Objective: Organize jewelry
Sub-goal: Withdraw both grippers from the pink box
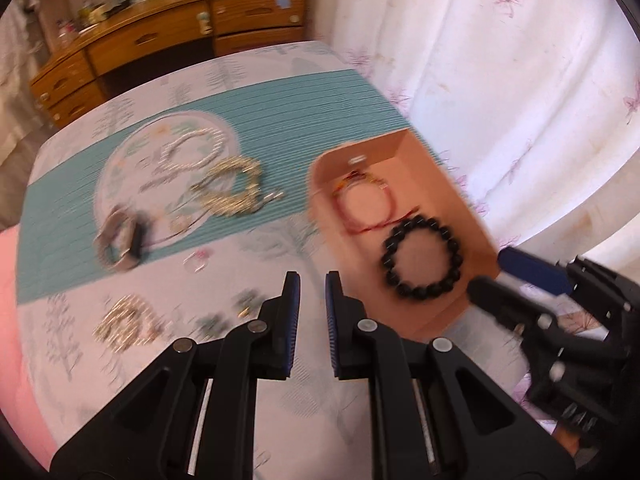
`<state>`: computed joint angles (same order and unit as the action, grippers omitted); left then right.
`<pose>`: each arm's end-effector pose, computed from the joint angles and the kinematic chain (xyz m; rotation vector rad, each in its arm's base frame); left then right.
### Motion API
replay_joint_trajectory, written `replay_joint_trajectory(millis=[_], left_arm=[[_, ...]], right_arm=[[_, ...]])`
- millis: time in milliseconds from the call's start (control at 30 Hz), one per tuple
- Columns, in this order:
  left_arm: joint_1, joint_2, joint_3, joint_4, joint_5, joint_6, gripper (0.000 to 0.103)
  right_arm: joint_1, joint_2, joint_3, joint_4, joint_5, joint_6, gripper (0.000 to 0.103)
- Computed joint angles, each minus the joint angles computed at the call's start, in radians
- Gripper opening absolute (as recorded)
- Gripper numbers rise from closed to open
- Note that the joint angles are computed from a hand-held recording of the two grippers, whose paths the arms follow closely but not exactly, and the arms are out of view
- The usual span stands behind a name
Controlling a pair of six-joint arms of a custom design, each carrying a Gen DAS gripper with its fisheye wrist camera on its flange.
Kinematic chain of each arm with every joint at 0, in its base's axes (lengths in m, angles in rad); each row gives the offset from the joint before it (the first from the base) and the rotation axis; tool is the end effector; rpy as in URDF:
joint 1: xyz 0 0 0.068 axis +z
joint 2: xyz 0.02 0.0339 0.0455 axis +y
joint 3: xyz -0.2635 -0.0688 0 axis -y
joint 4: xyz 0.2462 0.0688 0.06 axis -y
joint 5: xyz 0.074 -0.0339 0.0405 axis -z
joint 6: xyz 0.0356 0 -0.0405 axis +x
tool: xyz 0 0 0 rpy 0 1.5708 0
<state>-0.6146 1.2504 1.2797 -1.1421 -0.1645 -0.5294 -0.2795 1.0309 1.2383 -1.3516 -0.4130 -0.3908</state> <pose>0.1909 -0.1276 0.3329 0.0623 2.6651 -0.1516 0.1551 -0.0296 0.3519 -0.2613 2.5785 0.3277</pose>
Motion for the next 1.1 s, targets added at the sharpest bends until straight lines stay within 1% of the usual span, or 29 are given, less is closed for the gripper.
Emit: replay_joint_trajectory(millis=[67, 200, 267, 367, 433, 533, 567, 600, 633, 667, 767, 867, 900, 967, 1100], left_arm=[[0.016, -0.065, -0.033, -0.035, -0.010, -0.017, 0.010], [0.098, -0.199, -0.082, -0.115, -0.018, -0.028, 0.010], [0.169, -0.256, -0.095, -0.153, 0.001, -0.002, 0.010], [0.290, -0.342, -0.114, -0.207, 0.030, 0.077, 0.010], [0.409, -0.397, -0.130, -0.243, 0.069, 0.175, 0.010], [0.628, -0.461, -0.169, -0.274, 0.169, 0.371, 0.010], [0.714, -0.472, -0.183, -0.283, 0.203, 0.451, 0.010], [0.775, -0.479, -0.199, -0.288, 0.219, 0.505, 0.010], [0.830, -0.481, -0.213, -0.290, 0.237, 0.550, 0.010], [0.933, -0.479, -0.228, -0.297, 0.284, 0.639, 0.010], [1.111, -0.463, -0.269, -0.293, 0.362, 0.800, 0.010], [1.207, -0.420, -0.293, -0.265, 0.419, 0.909, 0.010], [1.216, -0.404, -0.295, -0.257, 0.429, 0.925, 0.010], [1.223, -0.355, -0.297, -0.230, 0.464, 0.962, 0.010], [1.179, -0.251, -0.294, -0.156, 0.490, 0.994, 0.010]], right_arm=[[0.030, -0.013, 0.002, -0.010, -0.001, 0.009, 0.041], [0.116, -0.043, -0.005, -0.017, 0.018, 0.044, 0.041], [0.183, -0.054, -0.012, -0.015, 0.036, 0.089, 0.041], [0.285, -0.061, -0.019, 0.001, 0.070, 0.150, 0.041], [0.347, -0.062, -0.019, 0.008, 0.090, 0.181, 0.041], [0.462, -0.061, -0.025, 0.030, 0.120, 0.241, 0.041], [0.508, -0.060, -0.031, 0.043, 0.140, 0.266, 0.041], [0.564, -0.059, -0.040, 0.060, 0.166, 0.301, 0.041], [0.586, -0.058, -0.044, 0.066, 0.174, 0.311, 0.041], [0.632, -0.052, -0.050, 0.079, 0.193, 0.340, 0.041], [0.721, -0.031, -0.066, 0.110, 0.227, 0.395, 0.041], [0.786, -0.006, -0.076, 0.138, 0.253, 0.433, 0.041], [0.815, 0.003, -0.079, 0.148, 0.264, 0.451, 0.041], [0.848, 0.015, -0.088, 0.164, 0.277, 0.467, 0.041], [0.910, 0.053, -0.110, 0.206, 0.302, 0.499, 0.041]])
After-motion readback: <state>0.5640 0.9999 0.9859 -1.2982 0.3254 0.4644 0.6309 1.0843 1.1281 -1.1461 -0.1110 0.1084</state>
